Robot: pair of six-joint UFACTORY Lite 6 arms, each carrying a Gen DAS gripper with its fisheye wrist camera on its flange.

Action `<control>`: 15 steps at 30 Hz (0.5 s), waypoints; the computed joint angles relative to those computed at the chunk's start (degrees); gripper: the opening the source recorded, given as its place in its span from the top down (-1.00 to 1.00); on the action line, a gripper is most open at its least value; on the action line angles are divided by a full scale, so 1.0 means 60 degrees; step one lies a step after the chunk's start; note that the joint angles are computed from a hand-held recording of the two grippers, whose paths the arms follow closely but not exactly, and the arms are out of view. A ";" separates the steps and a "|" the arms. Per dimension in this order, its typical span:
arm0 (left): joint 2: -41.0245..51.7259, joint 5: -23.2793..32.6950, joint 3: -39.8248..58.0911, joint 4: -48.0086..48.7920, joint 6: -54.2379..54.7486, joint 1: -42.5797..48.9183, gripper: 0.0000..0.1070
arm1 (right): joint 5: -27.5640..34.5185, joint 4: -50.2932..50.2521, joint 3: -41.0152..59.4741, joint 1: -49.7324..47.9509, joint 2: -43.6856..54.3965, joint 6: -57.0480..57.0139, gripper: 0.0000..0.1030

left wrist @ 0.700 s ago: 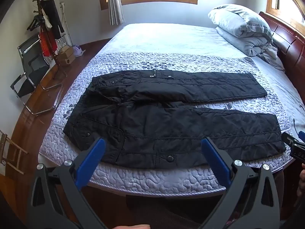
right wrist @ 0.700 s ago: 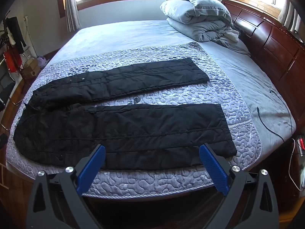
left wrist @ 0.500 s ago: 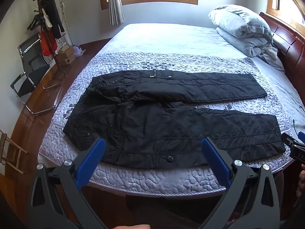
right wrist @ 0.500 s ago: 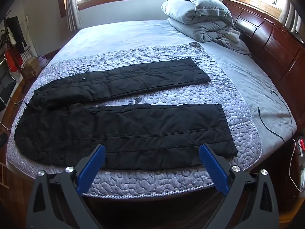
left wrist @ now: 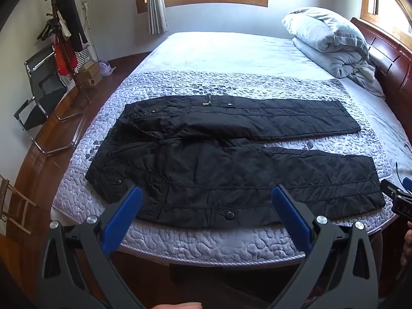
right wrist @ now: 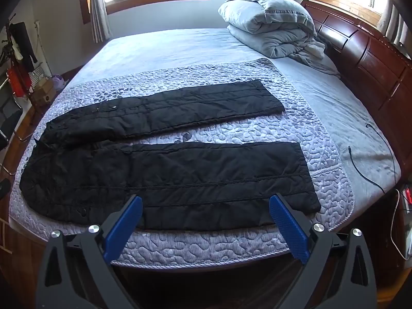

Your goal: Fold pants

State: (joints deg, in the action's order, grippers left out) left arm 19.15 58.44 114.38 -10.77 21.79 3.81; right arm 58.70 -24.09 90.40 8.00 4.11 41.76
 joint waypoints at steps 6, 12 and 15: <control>0.0018 -0.0041 -0.0011 0.0008 0.0032 0.0014 -0.88 | -0.0006 -0.0062 0.0038 0.0047 0.0066 0.0059 -0.93; 0.0059 -0.0047 0.0053 0.0008 0.0088 0.0056 -0.88 | -0.0063 -0.0109 -0.0027 0.0074 0.0066 0.0085 -0.93; 0.0130 -0.0001 0.0174 0.0026 0.0071 0.0048 -0.88 | -0.0060 -0.0059 -0.0021 0.0044 0.0062 0.0032 -0.93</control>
State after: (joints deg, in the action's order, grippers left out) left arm 19.93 58.43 115.42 -10.62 22.22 4.09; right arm 58.34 -24.44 90.27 8.26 4.48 41.95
